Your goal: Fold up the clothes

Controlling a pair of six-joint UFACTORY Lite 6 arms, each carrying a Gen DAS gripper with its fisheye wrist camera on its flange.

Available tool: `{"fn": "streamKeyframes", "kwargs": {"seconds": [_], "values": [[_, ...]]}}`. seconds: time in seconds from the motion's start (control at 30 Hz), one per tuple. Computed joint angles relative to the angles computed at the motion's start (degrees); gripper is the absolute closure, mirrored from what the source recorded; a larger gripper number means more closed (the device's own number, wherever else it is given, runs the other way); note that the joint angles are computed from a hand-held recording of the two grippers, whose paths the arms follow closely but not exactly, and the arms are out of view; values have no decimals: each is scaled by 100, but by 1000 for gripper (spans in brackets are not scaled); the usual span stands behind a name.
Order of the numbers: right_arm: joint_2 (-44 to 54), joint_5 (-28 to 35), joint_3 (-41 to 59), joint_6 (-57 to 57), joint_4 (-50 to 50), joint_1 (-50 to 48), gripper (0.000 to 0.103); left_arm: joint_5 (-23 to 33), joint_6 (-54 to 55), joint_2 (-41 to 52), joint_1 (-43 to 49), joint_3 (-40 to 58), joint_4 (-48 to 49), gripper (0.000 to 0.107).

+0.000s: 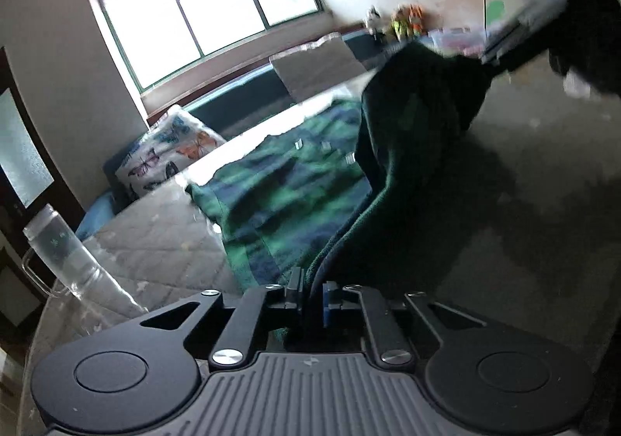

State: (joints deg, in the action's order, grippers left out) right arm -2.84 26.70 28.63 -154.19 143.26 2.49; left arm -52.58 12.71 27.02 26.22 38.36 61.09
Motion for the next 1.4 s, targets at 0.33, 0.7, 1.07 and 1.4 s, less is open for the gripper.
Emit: {"fn": "streamKeyframes", "kwargs": {"seconds": [0.33,0.7,1.07,1.4], "values": [[-3915,-53,-1678,4408,-4473,-720,101,-1217,-1723,-2423,2295,-1456,3034,98],[-3106,-324,-596,4665,-4666,-487,101,-1028,-2569,-2678,1334,-979,1903,98],[2377,-1092,4131,4442,-4374,-214,101,2107,-4516,1240,-1417,3977,706,98],[5238,-1295,6627,6559,-5504,-401,71,3211,-7819,3656,-1753,7159,3189,65]]}}
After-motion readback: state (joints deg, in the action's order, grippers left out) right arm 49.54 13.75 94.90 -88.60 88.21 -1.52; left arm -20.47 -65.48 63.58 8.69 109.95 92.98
